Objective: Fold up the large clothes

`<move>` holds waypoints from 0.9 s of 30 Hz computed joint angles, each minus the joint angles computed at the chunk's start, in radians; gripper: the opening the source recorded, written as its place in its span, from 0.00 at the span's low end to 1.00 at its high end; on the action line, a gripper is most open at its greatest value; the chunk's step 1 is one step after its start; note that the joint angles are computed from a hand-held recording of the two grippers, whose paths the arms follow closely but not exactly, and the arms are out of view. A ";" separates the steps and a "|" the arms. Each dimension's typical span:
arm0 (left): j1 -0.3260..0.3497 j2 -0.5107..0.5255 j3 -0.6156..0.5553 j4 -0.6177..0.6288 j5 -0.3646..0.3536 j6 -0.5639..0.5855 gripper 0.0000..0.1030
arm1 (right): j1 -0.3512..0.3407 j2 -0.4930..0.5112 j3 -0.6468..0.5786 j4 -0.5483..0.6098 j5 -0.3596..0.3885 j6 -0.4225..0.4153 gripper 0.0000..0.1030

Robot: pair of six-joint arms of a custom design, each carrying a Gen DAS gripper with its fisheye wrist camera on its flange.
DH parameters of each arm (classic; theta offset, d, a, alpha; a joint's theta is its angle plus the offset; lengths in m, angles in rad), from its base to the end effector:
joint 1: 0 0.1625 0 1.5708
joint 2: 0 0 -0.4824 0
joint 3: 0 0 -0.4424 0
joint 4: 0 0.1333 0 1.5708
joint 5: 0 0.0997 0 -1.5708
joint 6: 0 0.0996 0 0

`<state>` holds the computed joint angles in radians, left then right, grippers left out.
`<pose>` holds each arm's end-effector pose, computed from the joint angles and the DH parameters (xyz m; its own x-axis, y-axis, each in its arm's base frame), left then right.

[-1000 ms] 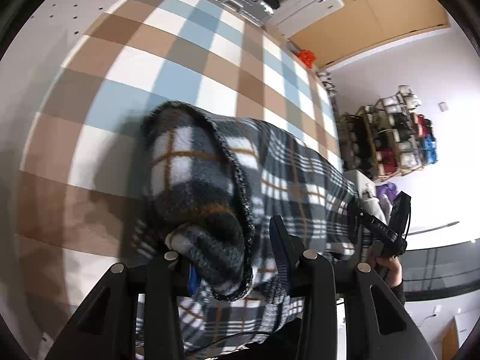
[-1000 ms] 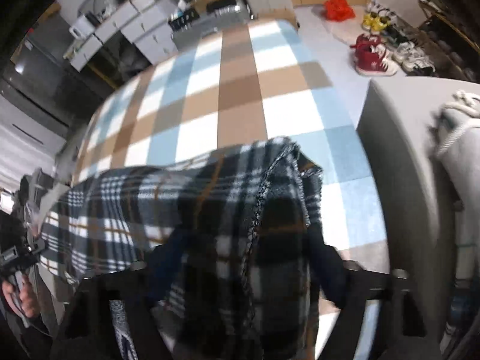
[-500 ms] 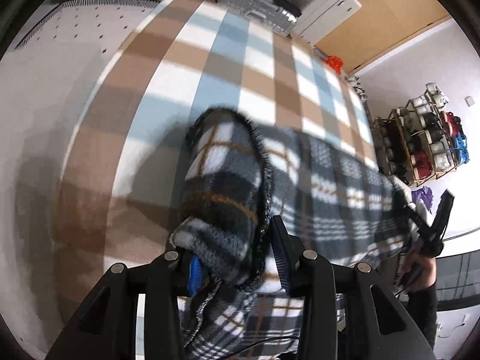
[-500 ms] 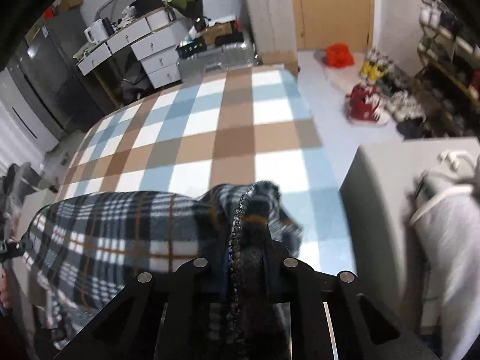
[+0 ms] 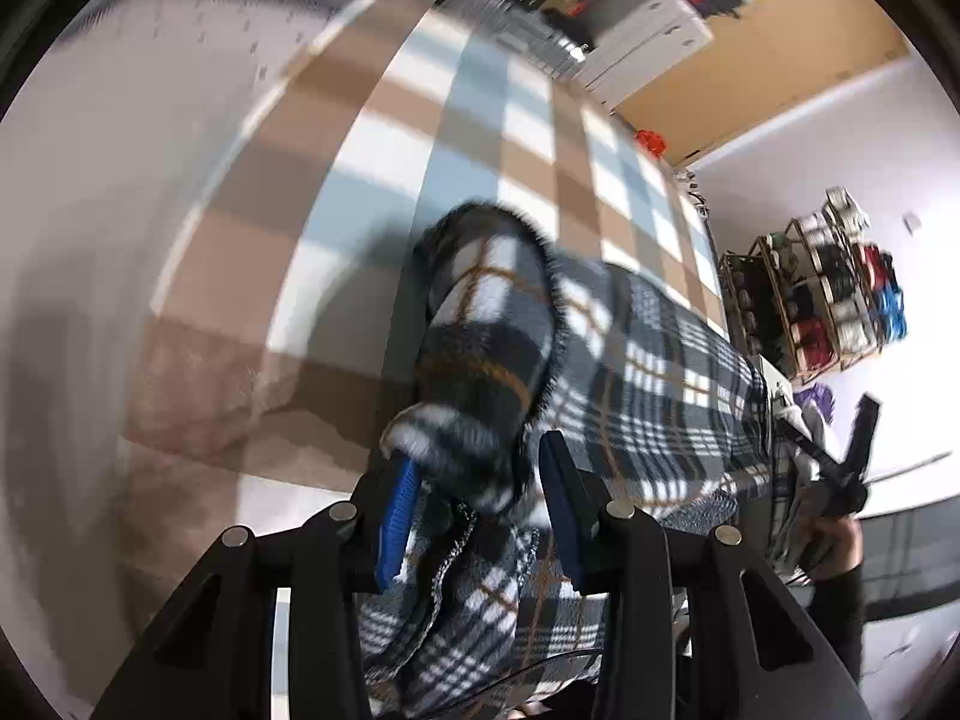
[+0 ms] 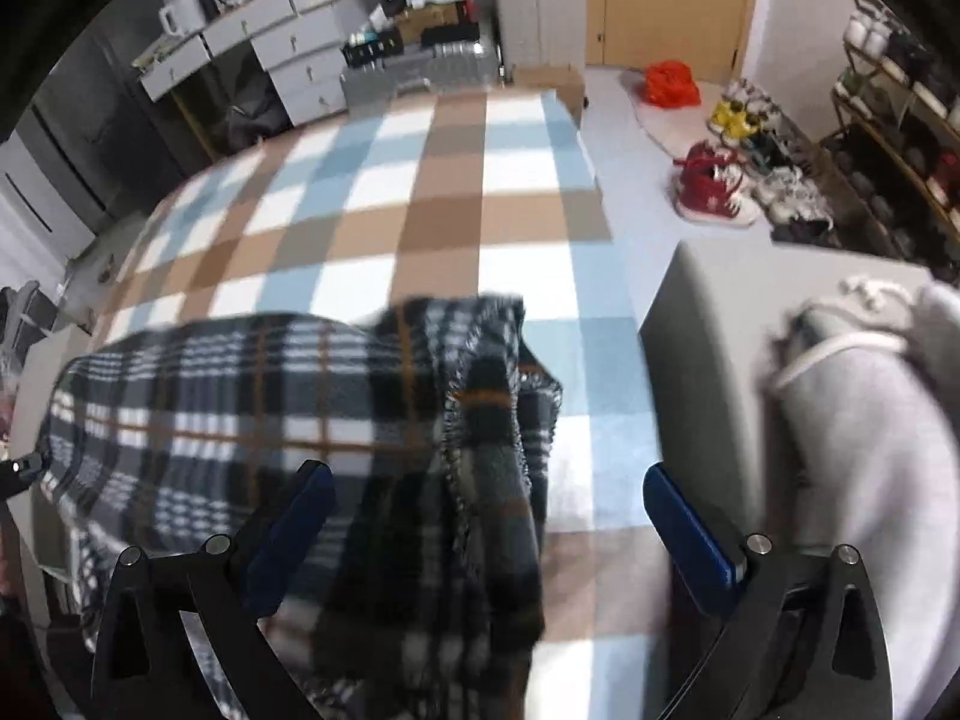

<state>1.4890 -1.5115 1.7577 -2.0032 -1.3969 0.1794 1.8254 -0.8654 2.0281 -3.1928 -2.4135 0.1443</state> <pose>0.1031 -0.5842 0.4583 -0.9541 0.2225 -0.2003 0.2546 0.9550 -0.1518 0.2100 -0.5727 0.1085 -0.7522 0.2758 0.5984 -0.1188 0.8365 -0.5349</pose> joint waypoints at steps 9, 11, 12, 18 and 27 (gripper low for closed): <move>-0.134 -0.123 0.158 -0.329 0.141 0.107 0.33 | 0.131 0.119 -0.129 -0.010 0.027 -0.223 1.00; -0.130 -0.109 0.142 -0.234 0.056 0.109 0.33 | 0.129 0.187 -0.197 0.079 -0.016 -0.235 1.00; -0.135 -0.095 0.139 -0.207 0.041 0.108 0.33 | 0.122 0.216 -0.222 0.111 -0.032 -0.235 1.00; -0.141 -0.002 0.193 -0.197 0.181 0.136 0.33 | 0.063 0.272 -0.237 0.311 -0.067 -0.106 1.00; -0.042 0.012 0.098 -0.147 -0.004 0.094 0.33 | 0.071 0.219 -0.125 0.151 -0.009 -0.146 1.00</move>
<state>1.4469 -1.4993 1.8553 -2.1497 -1.4005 0.2729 1.8969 -0.6462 1.9027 -3.0421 -2.4221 -0.0016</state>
